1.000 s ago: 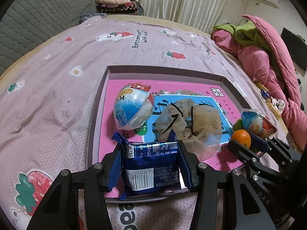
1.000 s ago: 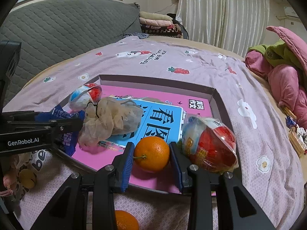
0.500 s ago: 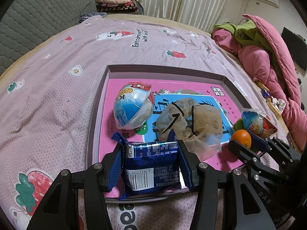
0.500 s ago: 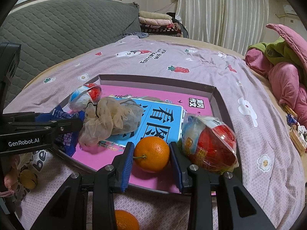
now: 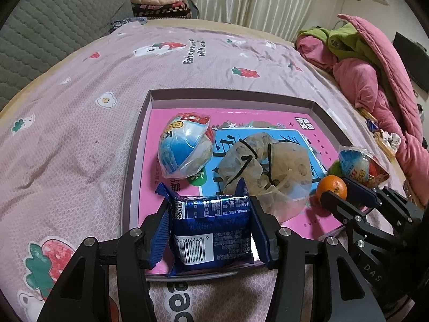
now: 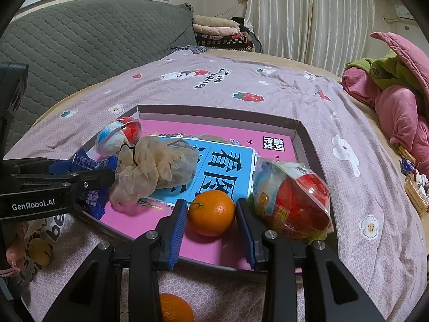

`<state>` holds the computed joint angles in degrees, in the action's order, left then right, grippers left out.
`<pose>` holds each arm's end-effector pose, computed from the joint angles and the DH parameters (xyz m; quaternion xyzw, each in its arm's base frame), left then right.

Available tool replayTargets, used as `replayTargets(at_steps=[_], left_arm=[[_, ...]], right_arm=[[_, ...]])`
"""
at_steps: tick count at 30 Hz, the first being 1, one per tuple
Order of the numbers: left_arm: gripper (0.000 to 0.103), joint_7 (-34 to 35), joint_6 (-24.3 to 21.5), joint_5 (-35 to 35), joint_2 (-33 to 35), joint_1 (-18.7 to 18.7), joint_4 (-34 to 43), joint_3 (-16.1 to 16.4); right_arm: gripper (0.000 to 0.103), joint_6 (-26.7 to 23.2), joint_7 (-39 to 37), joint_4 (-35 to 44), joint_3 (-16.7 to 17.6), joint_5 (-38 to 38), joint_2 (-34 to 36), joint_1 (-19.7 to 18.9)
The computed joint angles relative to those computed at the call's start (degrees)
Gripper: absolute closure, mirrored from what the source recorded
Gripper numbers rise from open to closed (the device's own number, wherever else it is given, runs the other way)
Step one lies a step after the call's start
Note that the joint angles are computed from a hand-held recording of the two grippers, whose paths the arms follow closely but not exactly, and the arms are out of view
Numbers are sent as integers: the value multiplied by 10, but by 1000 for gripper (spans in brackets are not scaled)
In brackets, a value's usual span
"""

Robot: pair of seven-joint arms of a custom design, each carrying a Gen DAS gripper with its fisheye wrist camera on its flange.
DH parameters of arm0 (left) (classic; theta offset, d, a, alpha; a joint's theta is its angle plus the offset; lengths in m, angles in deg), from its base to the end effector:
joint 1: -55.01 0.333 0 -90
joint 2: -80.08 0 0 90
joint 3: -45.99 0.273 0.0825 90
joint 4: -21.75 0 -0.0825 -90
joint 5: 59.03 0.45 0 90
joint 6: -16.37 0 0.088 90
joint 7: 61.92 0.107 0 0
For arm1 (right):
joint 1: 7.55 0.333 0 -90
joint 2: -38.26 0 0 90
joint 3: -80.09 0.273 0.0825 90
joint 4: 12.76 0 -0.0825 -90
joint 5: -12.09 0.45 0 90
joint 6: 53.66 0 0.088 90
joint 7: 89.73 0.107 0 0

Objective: Organize objects
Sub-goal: 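Lower the orange into the tray with the right tool while the left tool holds the packet, then open the left tool to drop the blue snack packet into the tray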

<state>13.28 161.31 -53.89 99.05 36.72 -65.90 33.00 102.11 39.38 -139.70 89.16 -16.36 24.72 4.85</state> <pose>0.6559 -0.3755 0.4909 -0.5578 0.7606 -0.3067 0.1280 0.5490 0.2379 0.4885 -0.6751 0.6229 -0.2736 0.2852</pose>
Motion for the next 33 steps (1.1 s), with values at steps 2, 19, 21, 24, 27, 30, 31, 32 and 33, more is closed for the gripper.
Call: replayTargets(at_steps=[2,19,21,24,27,30,31,32,33], left_arm=[[47,1,-3,2,-1,-1,0,0],[44,11,-20,0,-6,0,1,-1],[43,14,-15,-2,-9,1,-3,-2],[42,16,-13,-5,-12,2,-6,-3],[41,16,-13,-5,-12,2,-6,-2],[41,15,-12,-4,-14,2,-7,-2],[41,14,-11,-3,-14,1,-8,-2],[41,15,-10,-2,-15,1,-9,-2],[41,14,-11,-1,-15,1,-8,-1]], right_arm=[[65,1,1,-1,0,0,-1,0],[55,2,-3,-5,0,6,-7,-2],[53,4,-3,-6,0,5,-8,-2],[50,7,3,-7,4,-4,-11,-5],[47,5,11,-7,7,-12,-11,-7],[46,5,16,-7,7,-17,-12,-9],[46,5,17,-7,7,-17,-13,-8],[46,5,18,-7,7,-18,-13,-9],[46,5,20,-8,8,-20,-14,-9]])
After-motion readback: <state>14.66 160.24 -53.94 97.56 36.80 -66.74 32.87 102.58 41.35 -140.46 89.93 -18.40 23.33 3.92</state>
